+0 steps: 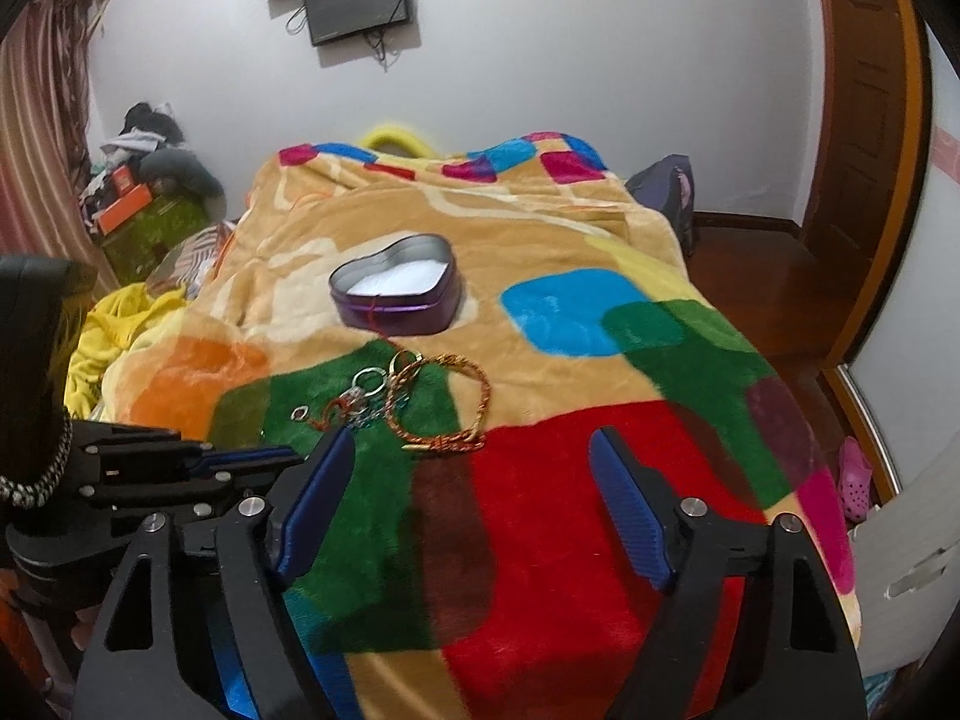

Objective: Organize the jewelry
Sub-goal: 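Lower the right gripper onto the jewelry pile and grasp a gold ring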

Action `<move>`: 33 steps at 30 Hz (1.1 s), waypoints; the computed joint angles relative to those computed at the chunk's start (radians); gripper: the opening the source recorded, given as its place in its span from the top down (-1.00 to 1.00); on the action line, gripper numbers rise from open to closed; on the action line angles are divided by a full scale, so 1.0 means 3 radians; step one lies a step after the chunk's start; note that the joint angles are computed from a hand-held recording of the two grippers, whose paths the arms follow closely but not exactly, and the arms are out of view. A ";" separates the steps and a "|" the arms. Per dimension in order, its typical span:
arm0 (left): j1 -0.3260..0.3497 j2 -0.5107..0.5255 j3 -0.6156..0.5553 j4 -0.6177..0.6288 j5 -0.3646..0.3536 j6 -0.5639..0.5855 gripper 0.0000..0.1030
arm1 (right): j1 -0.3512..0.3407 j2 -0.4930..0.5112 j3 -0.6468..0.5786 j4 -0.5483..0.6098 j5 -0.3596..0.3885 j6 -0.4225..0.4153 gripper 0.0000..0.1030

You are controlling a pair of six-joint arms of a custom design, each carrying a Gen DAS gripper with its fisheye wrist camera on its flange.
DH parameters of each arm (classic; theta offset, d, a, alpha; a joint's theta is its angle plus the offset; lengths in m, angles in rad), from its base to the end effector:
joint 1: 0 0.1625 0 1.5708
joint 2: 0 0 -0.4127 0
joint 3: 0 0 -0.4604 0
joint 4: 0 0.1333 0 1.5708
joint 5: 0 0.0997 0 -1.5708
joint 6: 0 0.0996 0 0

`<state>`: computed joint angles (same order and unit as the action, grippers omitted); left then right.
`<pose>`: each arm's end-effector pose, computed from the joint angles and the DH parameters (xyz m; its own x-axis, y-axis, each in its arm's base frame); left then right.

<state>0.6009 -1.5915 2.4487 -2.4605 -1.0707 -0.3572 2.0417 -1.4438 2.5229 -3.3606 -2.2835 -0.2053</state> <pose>-0.2237 -0.3728 0.1429 -0.7651 0.4723 -0.4376 0.5944 0.7794 -0.1980 0.2397 -0.3205 0.1739 -0.7795 -0.1016 0.6182 -0.5135 0.6688 -0.5376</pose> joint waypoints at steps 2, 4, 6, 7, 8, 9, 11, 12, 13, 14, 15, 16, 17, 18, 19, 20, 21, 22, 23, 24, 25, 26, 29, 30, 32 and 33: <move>-0.0018 -0.0051 0.0014 -0.0022 0.0029 -0.0010 0.87 | 0.0005 0.0029 -0.0018 0.0043 0.0028 -0.0010 -0.42; -0.0049 -0.0130 0.0035 -0.0024 0.0082 -0.0024 0.87 | 0.0002 0.0054 -0.0034 0.0085 0.0086 -0.0012 -0.39; -0.0086 -0.0222 0.0059 -0.0006 0.0161 -0.0034 0.87 | -0.0002 0.0089 -0.0054 0.0125 0.0150 -0.0013 -0.36; -0.0099 -0.0253 0.0065 0.0003 0.0194 -0.0035 0.87 | -0.0009 0.0117 -0.0072 0.0153 0.0185 -0.0018 -0.33; -0.0116 -0.0299 0.0077 0.0015 0.0240 -0.0034 0.87 | -0.0016 0.0148 -0.0092 0.0188 0.0221 -0.0022 -0.29; -0.0125 -0.0338 0.0085 0.0031 0.0276 -0.0030 0.87 | -0.0020 0.0170 -0.0106 0.0215 0.0244 -0.0020 -0.25; -0.0131 -0.0387 0.0093 0.0044 0.0324 -0.0022 0.87 | -0.0052 0.0231 -0.0148 0.0311 0.0334 -0.0028 -0.14; -0.0132 -0.0426 0.0100 0.0057 0.0342 -0.0027 0.87 | -0.0054 0.0254 -0.0159 0.0344 0.0358 -0.0019 -0.11; -0.0130 -0.0450 0.0107 0.0060 0.0350 -0.0032 0.87 | -0.0063 0.0272 -0.0169 0.0376 0.0386 -0.0021 -0.06; -0.0128 -0.0483 0.0114 0.0073 0.0352 -0.0038 0.87 | -0.0076 0.0294 -0.0182 0.0417 0.0415 -0.0026 -0.01; -0.0119 -0.0498 0.0117 0.0072 0.0352 -0.0034 0.87 | -0.0089 0.0323 -0.0198 0.0468 0.0438 -0.0038 0.02; -0.0110 -0.0508 0.0119 0.0068 0.0351 -0.0029 0.87 | -0.0092 0.0347 -0.0209 0.0502 0.0445 -0.0045 0.09; -0.0104 -0.0522 0.0125 0.0067 0.0350 -0.0028 0.87 | -0.0094 0.0371 -0.0223 0.0543 0.0447 -0.0056 0.13; -0.0093 -0.0525 0.0125 0.0060 0.0342 -0.0022 0.87 | -0.0082 0.0399 -0.0232 0.0570 0.0429 -0.0067 0.14; -0.0087 -0.0529 0.0130 0.0054 0.0338 -0.0022 0.87 | -0.0068 0.0435 -0.0240 0.0559 0.0389 -0.0102 0.15; -0.0076 -0.0528 0.0131 0.0044 0.0332 -0.0020 0.87 | -0.0055 0.0465 -0.0246 0.0540 0.0350 -0.0140 0.18; -0.0073 -0.0526 0.0135 0.0035 0.0329 -0.0025 0.87 | -0.0043 0.0476 -0.0252 0.0548 0.0317 -0.0168 0.22; -0.0067 -0.0535 0.0138 0.0033 0.0322 -0.0026 0.87 | -0.0040 0.0475 -0.0250 0.0551 0.0313 -0.0190 0.33; -0.0061 -0.0534 0.0138 0.0025 0.0317 -0.0024 0.87 | -0.0037 0.0451 -0.0245 0.0576 0.0313 -0.0200 0.49; -0.0054 -0.0530 0.0133 0.0012 0.0316 -0.0016 0.87 | -0.0032 0.0440 -0.0254 0.0607 0.0303 -0.0201 0.56; -0.0054 -0.0525 0.0132 -0.0005 0.0323 -0.0007 0.87 | -0.0032 0.0421 -0.0252 0.0628 0.0301 -0.0200 0.69; -0.0056 -0.0531 0.0134 -0.0016 0.0332 0.0003 0.87 | -0.0038 0.0389 -0.0250 0.0661 0.0316 -0.0187 0.80; -0.0061 -0.0535 0.0123 -0.0060 0.0349 0.0042 0.87 | -0.0057 0.0309 -0.0255 0.0742 0.0365 -0.0095 0.85; -0.0069 -0.0537 0.0121 -0.0083 0.0363 0.0063 0.87 | -0.0049 0.0328 -0.0272 0.0729 0.0358 -0.0077 0.85; -0.0087 -0.0538 0.0112 -0.0109 0.0396 0.0101 0.87 | -0.0036 0.0318 -0.0274 0.0699 0.0346 -0.0059 0.85; -0.0097 -0.0545 0.0111 -0.0115 0.0410 0.0114 0.87 | -0.0025 0.0318 -0.0277 0.0691 0.0339 -0.0048 0.86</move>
<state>0.5718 -1.7549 2.4820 -2.4951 -0.9476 -0.3231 2.0341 -1.3485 2.4398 -3.1532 -2.1819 -0.2198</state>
